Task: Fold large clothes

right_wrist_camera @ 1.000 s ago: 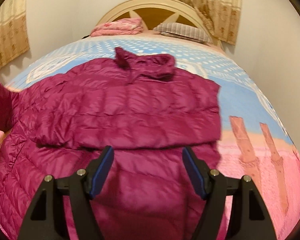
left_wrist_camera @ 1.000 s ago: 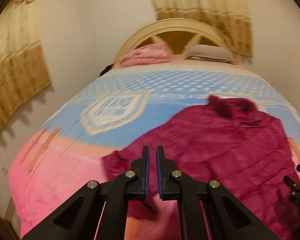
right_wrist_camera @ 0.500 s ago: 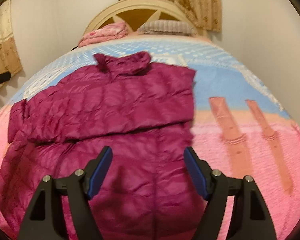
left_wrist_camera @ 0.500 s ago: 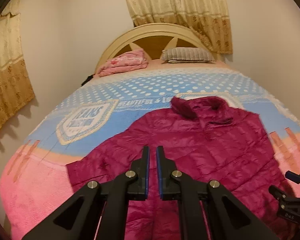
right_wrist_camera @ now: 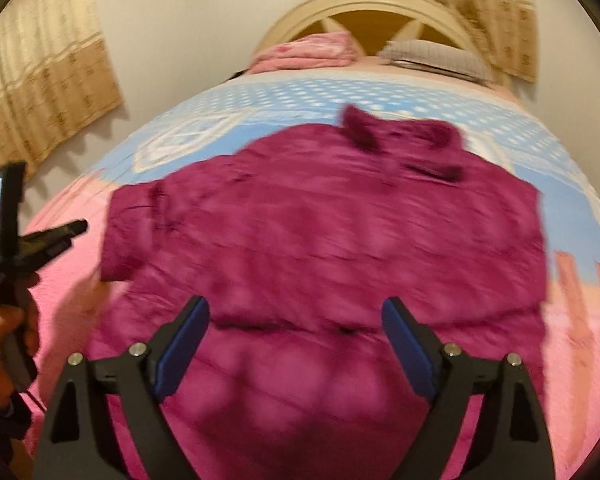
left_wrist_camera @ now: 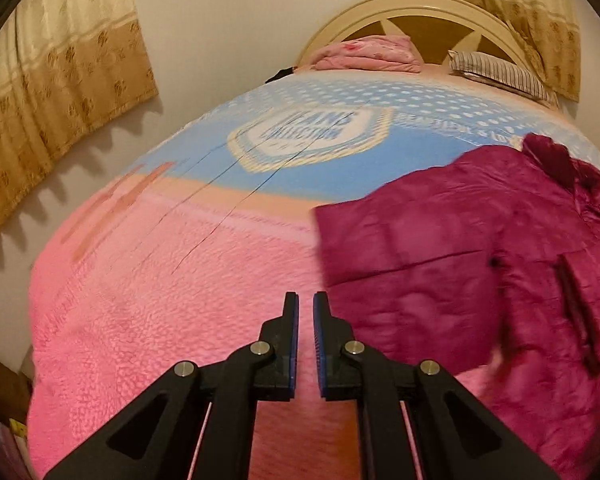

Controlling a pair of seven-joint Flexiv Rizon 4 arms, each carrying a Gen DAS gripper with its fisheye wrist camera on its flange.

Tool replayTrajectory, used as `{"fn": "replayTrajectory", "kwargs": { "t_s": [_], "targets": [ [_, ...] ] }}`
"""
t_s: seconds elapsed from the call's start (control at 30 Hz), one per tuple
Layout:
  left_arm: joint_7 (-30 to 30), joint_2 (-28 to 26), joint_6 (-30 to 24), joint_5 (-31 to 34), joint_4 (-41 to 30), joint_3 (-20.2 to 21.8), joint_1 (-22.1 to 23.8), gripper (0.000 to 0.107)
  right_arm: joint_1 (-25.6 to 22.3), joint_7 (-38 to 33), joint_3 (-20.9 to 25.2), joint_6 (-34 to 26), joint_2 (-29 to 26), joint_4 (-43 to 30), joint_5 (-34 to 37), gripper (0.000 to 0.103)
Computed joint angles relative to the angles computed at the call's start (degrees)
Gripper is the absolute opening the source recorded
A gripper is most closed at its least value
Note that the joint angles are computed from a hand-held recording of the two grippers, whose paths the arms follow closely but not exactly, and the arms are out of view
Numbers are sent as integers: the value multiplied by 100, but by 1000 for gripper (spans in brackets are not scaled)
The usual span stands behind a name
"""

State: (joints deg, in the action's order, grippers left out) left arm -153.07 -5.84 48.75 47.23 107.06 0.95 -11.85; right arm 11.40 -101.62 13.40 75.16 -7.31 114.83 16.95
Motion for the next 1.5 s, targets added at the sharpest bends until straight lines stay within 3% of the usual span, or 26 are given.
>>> {"fn": "replayTrajectory", "kwargs": {
  "t_s": [0.13, 0.3, 0.43, 0.53, 0.6, 0.7, 0.9, 1.1, 1.17, 1.3, 1.5],
  "targets": [
    [146, 95, 654, -390, 513, 255, 352, 7, 246, 25, 173, -77, -429, -460, -57, 90],
    [-42, 292, 590, -291, 850, 380, 613, 8, 528, 317, 332, -129, -1087, -1053, -317, 90],
    [244, 352, 991, -713, 1193, 434, 932, 10, 697, 560, 453, -187, -1505, -1379, -613, 90],
    [349, 352, 1058, -795, 1223, 386, 998, 11, 734, 554, 577, -367, -1739, -1558, -807, 71],
    [461, 321, 1048, -827, 1188, 346, 1008, 11, 766, 544, 601, -519, -1819, -1634, -934, 36],
    [532, 336, 1162, -917, 1211, 336, 1010, 12, 722, 422, 676, -385, -1763, -1540, -951, 18],
    [481, 567, 1047, -927, 1065, 184, 931, 12, 415, 109, 906, 67, -1251, -1228, -555, 14],
    [541, 594, 1056, -978, 705, -29, 847, 15, 50, -169, 768, 436, -621, -769, -193, 14],
    [548, 499, 1043, -992, 530, -108, 771, 19, -95, -262, 673, 442, -464, -653, -4, 13],
    [567, 182, 1067, -1019, 152, -207, 521, 38, -266, -168, 318, 521, -242, -345, 118, 13],
    [727, -413, 949, -1108, -579, -158, 9, 39, -507, -107, 0, 508, -133, -51, 195, 14]
  ]
}}
